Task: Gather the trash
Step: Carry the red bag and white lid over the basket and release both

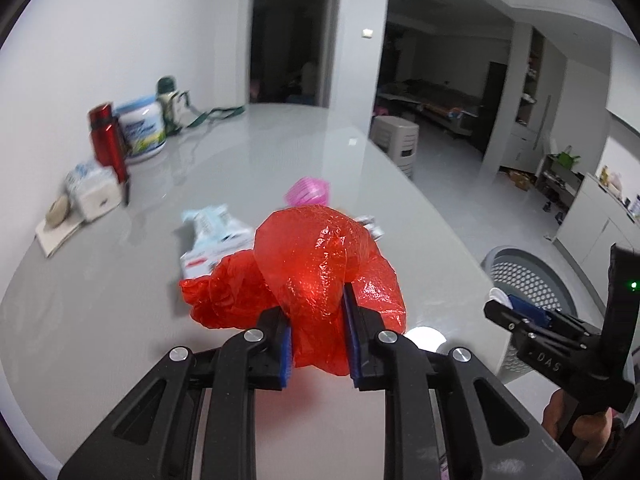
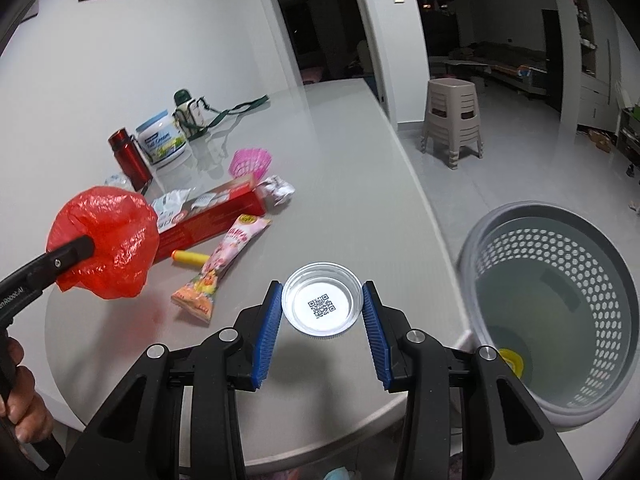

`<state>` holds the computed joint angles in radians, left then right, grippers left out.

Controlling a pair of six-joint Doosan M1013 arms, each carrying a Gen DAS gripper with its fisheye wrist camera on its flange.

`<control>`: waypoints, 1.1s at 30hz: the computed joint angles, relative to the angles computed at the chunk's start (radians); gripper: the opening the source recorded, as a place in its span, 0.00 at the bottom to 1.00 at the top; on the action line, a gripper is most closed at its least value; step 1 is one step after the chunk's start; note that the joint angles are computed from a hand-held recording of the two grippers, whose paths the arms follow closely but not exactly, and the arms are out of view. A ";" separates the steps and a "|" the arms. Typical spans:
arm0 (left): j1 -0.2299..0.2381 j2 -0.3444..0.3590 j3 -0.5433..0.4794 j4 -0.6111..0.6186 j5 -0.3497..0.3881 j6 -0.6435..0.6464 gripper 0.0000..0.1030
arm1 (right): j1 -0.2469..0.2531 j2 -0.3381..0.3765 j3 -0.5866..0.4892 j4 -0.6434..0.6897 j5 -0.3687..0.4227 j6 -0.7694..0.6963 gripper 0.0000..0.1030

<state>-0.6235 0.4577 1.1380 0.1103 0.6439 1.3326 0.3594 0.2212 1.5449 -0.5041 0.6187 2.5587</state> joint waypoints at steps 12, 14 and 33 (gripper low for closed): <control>-0.070 0.091 -0.153 -0.188 0.043 0.267 0.21 | -0.030 -0.092 0.099 -0.177 0.050 0.229 0.38; -0.079 0.109 -0.178 -0.221 0.059 0.307 0.21 | -0.039 -0.106 0.116 -0.195 0.066 0.264 0.38; -0.162 0.281 -0.409 -0.368 0.269 0.516 0.21 | -0.100 -0.197 0.256 -0.248 0.161 0.461 0.38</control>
